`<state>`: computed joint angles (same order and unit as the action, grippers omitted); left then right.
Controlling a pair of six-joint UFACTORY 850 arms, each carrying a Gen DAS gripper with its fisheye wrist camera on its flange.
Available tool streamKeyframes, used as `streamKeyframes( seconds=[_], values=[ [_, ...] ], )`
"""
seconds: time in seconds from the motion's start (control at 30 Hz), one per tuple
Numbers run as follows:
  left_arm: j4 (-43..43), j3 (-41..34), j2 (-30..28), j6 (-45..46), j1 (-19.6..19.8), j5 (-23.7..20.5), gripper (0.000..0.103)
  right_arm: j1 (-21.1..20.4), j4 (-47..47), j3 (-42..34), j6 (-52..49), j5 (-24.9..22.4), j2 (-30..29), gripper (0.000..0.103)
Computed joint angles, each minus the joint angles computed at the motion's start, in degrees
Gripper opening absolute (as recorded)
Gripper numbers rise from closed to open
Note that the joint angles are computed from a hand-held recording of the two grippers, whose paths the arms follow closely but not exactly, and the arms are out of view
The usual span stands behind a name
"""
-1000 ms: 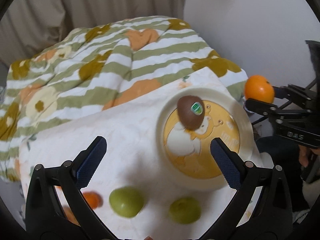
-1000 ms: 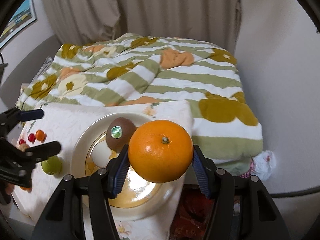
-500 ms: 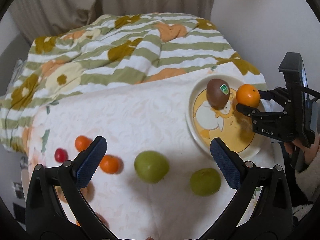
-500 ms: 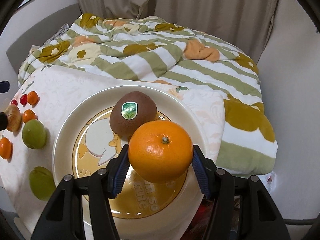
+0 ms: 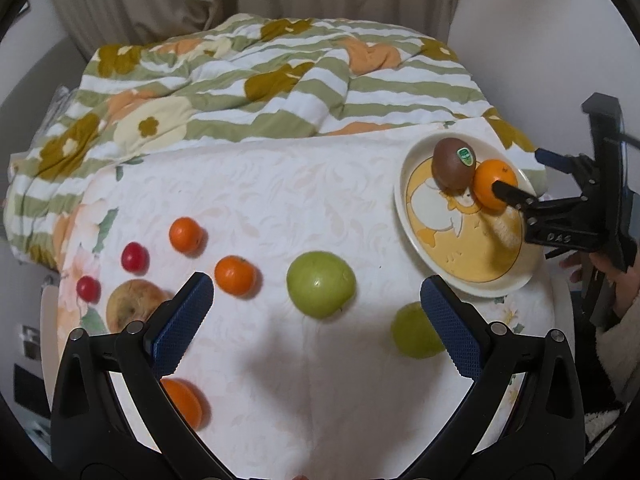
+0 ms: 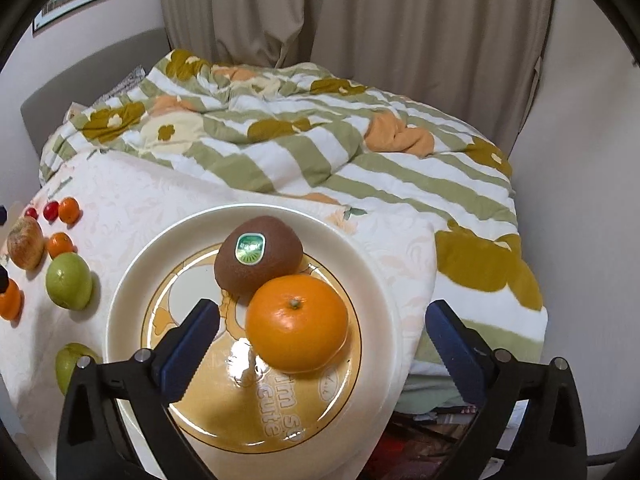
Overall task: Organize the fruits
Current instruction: 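Lower the kiwi onto the plate with the left tool while the right tool places the orange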
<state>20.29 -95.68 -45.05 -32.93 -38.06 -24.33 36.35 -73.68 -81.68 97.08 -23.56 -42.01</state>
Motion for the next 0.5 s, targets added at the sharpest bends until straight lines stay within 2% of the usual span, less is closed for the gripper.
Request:
streamKeyframes(
  seconds=[0.17,0.33,0.5],
  values=[
    [1.8,1.9,2.0,-3.0,-0.1,0.3,0.103,0.0,-1.4,1.6,2.2,0.4,1.7,0.102],
    [7.4,5.2,5.1,-7.8,-0.3,1.2,0.103,1.0,-1.0,2.7,2.4,-1.3,4.0,0.102],
    [10.0,9.8,9.5,-10.2,0.6,4.4,0.103,3.0,1.7,3.1,1.6,-4.7,6.5,0.103]
  ],
)
